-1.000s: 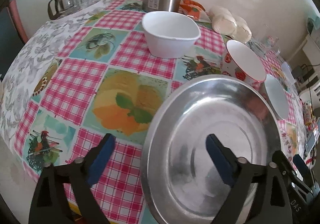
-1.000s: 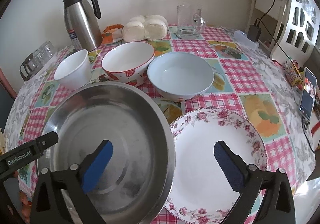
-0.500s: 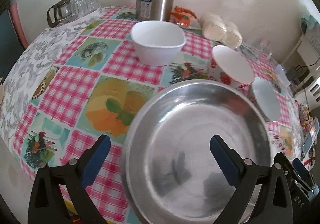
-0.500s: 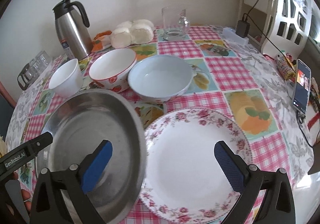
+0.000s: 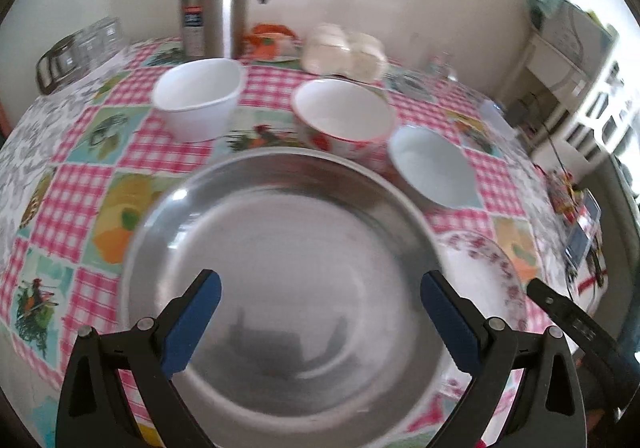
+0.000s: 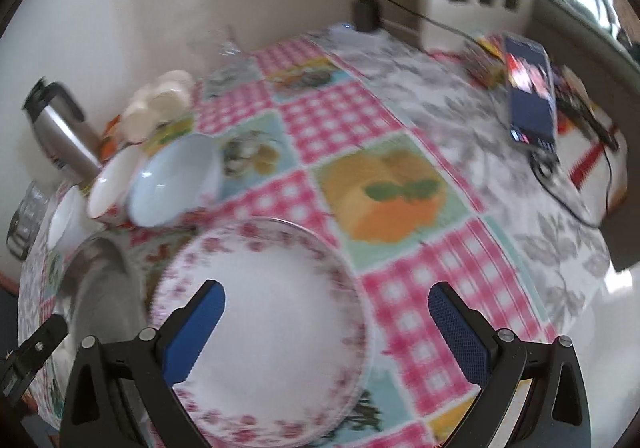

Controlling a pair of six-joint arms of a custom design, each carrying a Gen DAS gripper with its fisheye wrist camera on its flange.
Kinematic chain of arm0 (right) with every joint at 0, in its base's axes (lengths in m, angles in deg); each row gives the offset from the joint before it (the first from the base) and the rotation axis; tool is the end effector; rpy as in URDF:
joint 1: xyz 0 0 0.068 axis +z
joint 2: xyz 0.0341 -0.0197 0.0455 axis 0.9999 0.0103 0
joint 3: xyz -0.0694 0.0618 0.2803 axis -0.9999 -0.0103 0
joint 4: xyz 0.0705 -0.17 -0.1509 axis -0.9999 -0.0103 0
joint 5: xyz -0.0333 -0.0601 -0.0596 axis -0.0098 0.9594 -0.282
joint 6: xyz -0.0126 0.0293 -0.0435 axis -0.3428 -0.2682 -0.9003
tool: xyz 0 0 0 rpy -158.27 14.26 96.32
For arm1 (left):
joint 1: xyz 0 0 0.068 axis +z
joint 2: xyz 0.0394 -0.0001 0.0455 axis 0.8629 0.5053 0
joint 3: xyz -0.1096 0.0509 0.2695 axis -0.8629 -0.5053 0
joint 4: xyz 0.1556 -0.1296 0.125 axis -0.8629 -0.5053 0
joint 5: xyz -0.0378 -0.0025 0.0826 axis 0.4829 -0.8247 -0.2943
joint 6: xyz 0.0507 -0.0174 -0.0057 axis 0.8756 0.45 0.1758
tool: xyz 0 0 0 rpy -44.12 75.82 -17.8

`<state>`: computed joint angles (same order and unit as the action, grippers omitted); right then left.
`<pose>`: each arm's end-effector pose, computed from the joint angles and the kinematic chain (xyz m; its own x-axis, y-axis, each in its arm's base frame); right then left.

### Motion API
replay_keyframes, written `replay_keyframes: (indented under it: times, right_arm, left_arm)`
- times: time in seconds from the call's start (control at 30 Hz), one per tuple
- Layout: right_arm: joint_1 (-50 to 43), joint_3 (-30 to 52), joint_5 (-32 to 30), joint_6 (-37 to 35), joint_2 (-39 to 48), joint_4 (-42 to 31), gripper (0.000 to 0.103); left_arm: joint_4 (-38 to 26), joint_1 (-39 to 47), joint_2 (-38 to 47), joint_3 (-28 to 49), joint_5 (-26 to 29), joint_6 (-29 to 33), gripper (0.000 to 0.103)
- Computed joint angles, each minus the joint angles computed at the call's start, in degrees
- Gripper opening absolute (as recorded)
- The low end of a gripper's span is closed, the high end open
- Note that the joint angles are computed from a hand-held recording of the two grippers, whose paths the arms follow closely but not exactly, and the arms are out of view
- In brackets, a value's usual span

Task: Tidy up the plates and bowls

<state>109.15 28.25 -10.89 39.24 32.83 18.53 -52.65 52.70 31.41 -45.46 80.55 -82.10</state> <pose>0.3152 0.1069 0.1246 -0.8196 0.2818 -0.4988 0.2321 0.9593 0.1606 0.2986 -0.0371 0.1467 -0.8255 -0.2351 -0.5130 -0.1521 0.9681 -0.1990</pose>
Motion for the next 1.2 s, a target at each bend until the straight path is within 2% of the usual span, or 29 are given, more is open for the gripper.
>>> replay_keyframes:
  times: [0.27, 0.33, 0.37, 0.43, 0.47, 0.53, 0.57, 0.63, 0.7, 0.83, 1.2]
  right_arm:
    - [-5.55, -2.23, -5.69, -0.14, 3.19, 1.79, 0.103]
    - [-5.95, -2.23, -6.61, 0.21, 4.15, 2.17, 0.099]
    - [-6.07, -2.40, -7.16, 0.32, 4.41, 2.74, 0.095]
    - [-5.98, -2.40, -7.59, 0.10, 4.61, 3.04, 0.079]
    - [-5.79, -2.38, -7.67, 0.02, 4.74, 3.27, 0.076]
    - [-5.43, -2.15, -8.52, -0.64, 5.12, 3.64, 0.056]
    - [-5.31, -1.96, -9.04, -0.75, 5.43, 3.67, 0.052]
    - [-5.00, -1.54, -9.27, -0.90, 6.06, 3.50, 0.033]
    - [-4.70, -0.79, -8.44, -1.34, 6.82, 2.94, 0.027]
    - [-5.01, -0.72, -8.42, -1.24, 6.99, 3.76, 0.022]
    - [-8.49, -0.79, -6.72, -1.08, 5.94, 3.82, 0.021]
  left_arm:
    - [-0.69, -8.29, 0.06, 1.20, -0.35, -0.11, 0.100]
    - [-1.51, -10.05, 0.80, 2.13, -1.35, 0.27, 0.100]
    - [-1.76, -10.67, 0.95, 2.30, -1.78, 0.43, 0.100]
    - [-2.23, -11.66, 1.62, 2.90, -2.25, 0.71, 0.100]
    - [-2.64, -11.84, 1.78, 3.17, -2.15, 0.87, 0.100]
    - [-3.48, -12.23, 2.50, 4.14, -2.02, 0.68, 0.100]
    - [-3.59, -12.32, 2.59, 4.19, -1.84, 0.56, 0.100]
    - [-4.56, -12.40, 3.40, 5.36, -1.19, 0.13, 0.100]
    - [-5.50, -12.46, 3.97, 6.22, -0.79, -0.28, 0.100]
    - [-6.56, -12.70, 4.75, 7.80, -0.26, -1.14, 0.100]
    - [-12.04, -16.39, 9.43, 15.65, -2.66, -0.36, 0.100]
